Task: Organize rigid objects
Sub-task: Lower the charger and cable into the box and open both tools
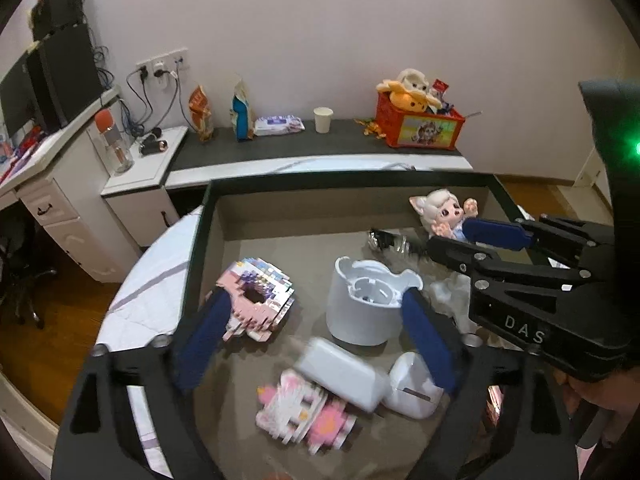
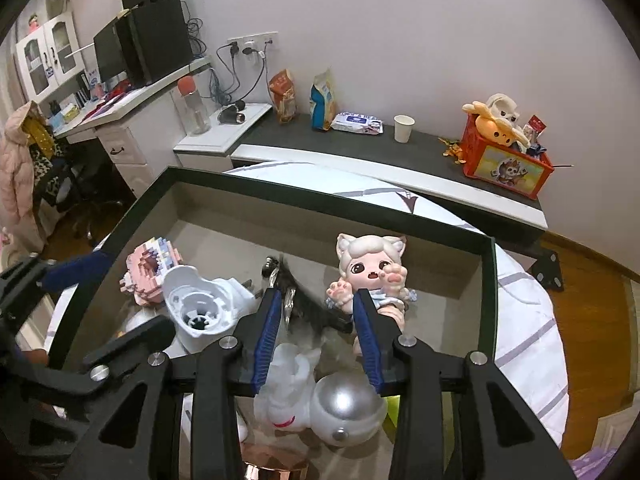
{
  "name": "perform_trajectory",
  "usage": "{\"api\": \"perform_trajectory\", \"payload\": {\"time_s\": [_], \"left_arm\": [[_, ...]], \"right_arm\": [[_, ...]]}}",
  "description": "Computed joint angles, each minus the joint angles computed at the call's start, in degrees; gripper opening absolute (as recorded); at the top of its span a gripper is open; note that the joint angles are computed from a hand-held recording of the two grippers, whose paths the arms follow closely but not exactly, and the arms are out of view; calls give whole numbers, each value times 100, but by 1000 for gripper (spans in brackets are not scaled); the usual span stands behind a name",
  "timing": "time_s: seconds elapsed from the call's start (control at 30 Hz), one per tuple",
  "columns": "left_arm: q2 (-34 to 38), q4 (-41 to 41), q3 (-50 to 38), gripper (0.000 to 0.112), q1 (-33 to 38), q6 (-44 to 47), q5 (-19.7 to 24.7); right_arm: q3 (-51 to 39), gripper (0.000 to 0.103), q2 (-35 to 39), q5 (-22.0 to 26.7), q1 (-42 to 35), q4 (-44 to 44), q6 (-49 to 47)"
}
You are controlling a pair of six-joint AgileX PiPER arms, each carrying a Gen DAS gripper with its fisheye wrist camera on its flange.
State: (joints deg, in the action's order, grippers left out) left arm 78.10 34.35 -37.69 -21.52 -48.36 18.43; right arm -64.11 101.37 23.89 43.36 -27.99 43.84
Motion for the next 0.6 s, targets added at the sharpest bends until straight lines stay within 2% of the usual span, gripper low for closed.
{"api": "perform_trajectory", "payload": {"time_s": [0.03,0.07,0.1,0.23,0.27,0.33,0.37,0.47,0.6], "left_arm": [[-74,58,26,96,3,-67,29],[-183,49,71,98,32,-67,27],[-337,153,128,102,35,-199,72],[-857,-20,259,103,75,-47,194],[-1036,58,292,103,22,-148,308],[-1301,295,358,103,-132,-434,509],[-1458,485,395,103,-256,-667,666],[-2024,557,545,103,-472,-875,994],[-2847,544,706,103,-974,-1068,1646]], "right_arm": [[55,54,-54,-15,0,-16,62],[86,74,-88,42,43,-261,344],[143,81,-135,49,77,-527,613],[325,83,-393,-89,66,-643,821],[398,87,-513,-74,104,-686,913],[438,101,-641,66,207,-811,1109],[503,103,-715,59,249,-933,1266],[732,103,-981,19,389,-1124,1626],[1047,103,-1383,267,807,-1717,2439]]}}
